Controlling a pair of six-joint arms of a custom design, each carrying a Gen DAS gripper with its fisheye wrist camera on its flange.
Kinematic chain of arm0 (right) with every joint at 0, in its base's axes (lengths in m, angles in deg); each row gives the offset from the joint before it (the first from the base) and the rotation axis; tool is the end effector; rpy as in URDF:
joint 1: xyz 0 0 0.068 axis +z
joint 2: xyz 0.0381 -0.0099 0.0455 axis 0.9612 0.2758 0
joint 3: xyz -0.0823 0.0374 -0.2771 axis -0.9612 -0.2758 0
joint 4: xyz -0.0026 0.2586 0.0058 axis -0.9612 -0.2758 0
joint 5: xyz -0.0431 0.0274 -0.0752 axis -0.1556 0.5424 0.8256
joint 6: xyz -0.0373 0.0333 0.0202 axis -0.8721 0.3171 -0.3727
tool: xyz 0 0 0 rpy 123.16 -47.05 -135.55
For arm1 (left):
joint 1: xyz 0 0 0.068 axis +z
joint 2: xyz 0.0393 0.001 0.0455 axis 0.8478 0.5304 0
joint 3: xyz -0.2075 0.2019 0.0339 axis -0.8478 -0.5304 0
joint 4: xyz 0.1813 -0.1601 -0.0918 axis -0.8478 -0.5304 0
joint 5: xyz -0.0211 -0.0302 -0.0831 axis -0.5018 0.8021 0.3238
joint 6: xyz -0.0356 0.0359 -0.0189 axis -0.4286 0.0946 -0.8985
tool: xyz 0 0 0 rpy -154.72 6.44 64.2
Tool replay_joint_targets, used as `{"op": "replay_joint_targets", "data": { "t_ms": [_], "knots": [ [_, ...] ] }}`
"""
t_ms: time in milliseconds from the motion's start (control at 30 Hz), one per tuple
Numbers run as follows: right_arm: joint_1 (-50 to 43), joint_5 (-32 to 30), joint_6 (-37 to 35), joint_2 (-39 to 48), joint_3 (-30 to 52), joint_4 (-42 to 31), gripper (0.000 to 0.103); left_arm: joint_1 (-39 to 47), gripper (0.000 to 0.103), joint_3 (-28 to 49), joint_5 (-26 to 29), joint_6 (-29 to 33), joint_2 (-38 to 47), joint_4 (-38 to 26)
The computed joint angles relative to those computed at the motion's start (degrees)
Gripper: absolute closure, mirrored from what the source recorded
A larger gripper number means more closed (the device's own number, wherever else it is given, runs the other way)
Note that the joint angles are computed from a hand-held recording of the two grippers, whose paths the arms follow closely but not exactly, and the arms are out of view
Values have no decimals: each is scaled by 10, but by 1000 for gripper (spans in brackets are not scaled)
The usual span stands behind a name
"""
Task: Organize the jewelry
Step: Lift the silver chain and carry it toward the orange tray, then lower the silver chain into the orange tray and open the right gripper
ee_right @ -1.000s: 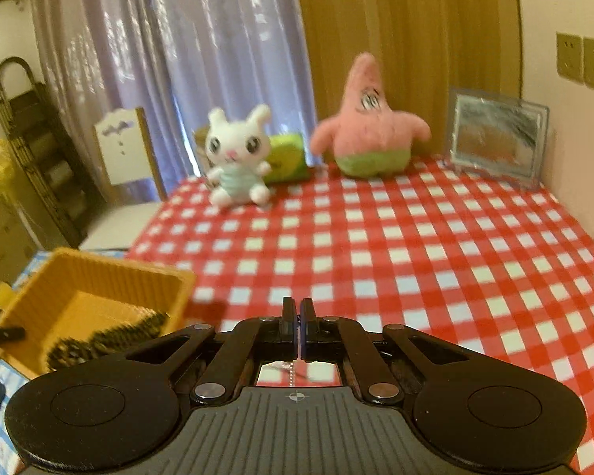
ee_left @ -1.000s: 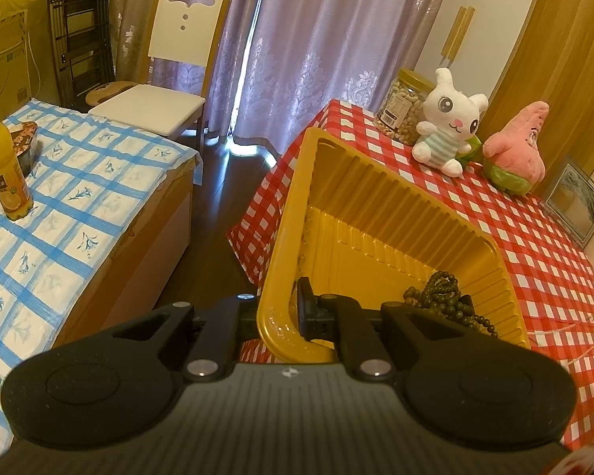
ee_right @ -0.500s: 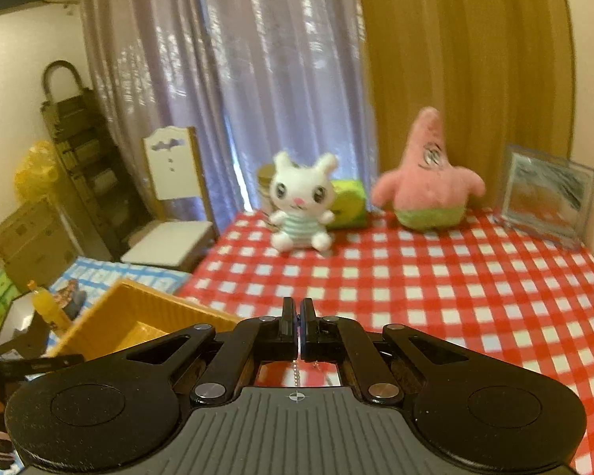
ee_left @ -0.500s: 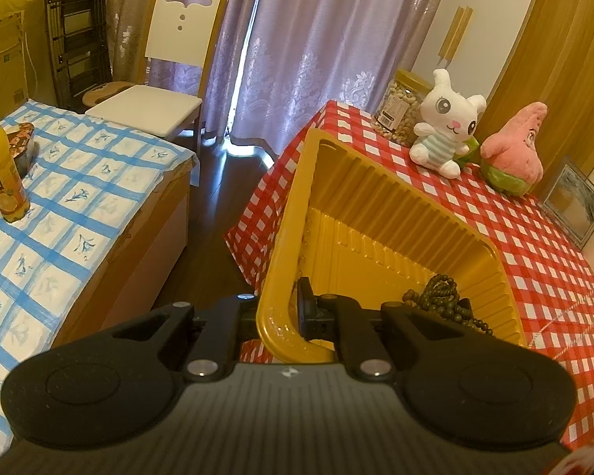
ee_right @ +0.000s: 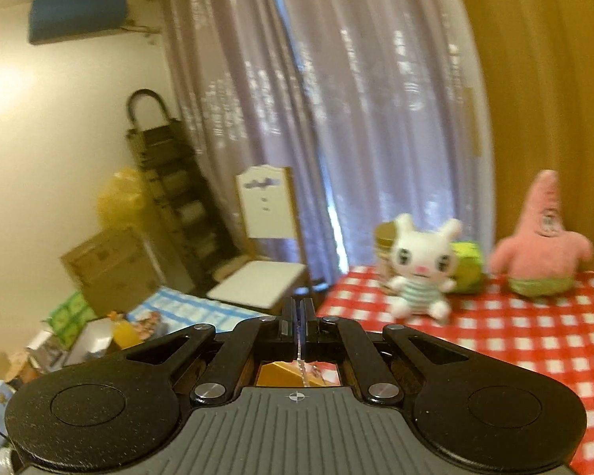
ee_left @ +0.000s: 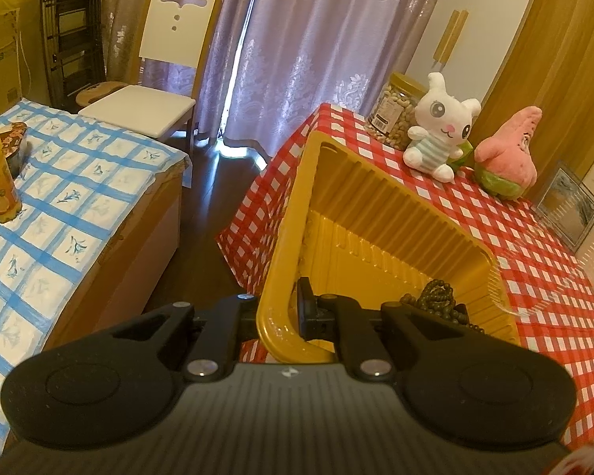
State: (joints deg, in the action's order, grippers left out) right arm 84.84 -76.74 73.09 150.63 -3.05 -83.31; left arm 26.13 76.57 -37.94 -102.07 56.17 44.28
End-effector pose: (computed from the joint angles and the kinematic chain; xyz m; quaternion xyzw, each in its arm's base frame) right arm 0.2507 0.0652 0.4485 -0.1546 0.8036 0.2873 0.4977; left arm 0.1915 -0.1049 0.2858 -0.1288 0.9009 -0.0963 0.4030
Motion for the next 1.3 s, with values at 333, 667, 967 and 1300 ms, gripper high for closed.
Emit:
{"op": "replay_joint_targets", "data": {
  "t_ms": [333, 667, 967, 1300],
  "knots": [
    [72, 17, 6, 49, 0, 19, 102, -10, 95, -3, 8, -12, 9, 10],
    [87, 23, -2, 66, -11, -3, 101, -8, 95, 1, 16, -4, 21, 21],
    [62, 54, -20, 59, -34, -68, 87, -8, 95, 2, 16, -4, 22, 21],
    [16, 93, -17, 25, -97, -132, 48, -9, 95, 3, 15, -4, 23, 21]
  ]
}}
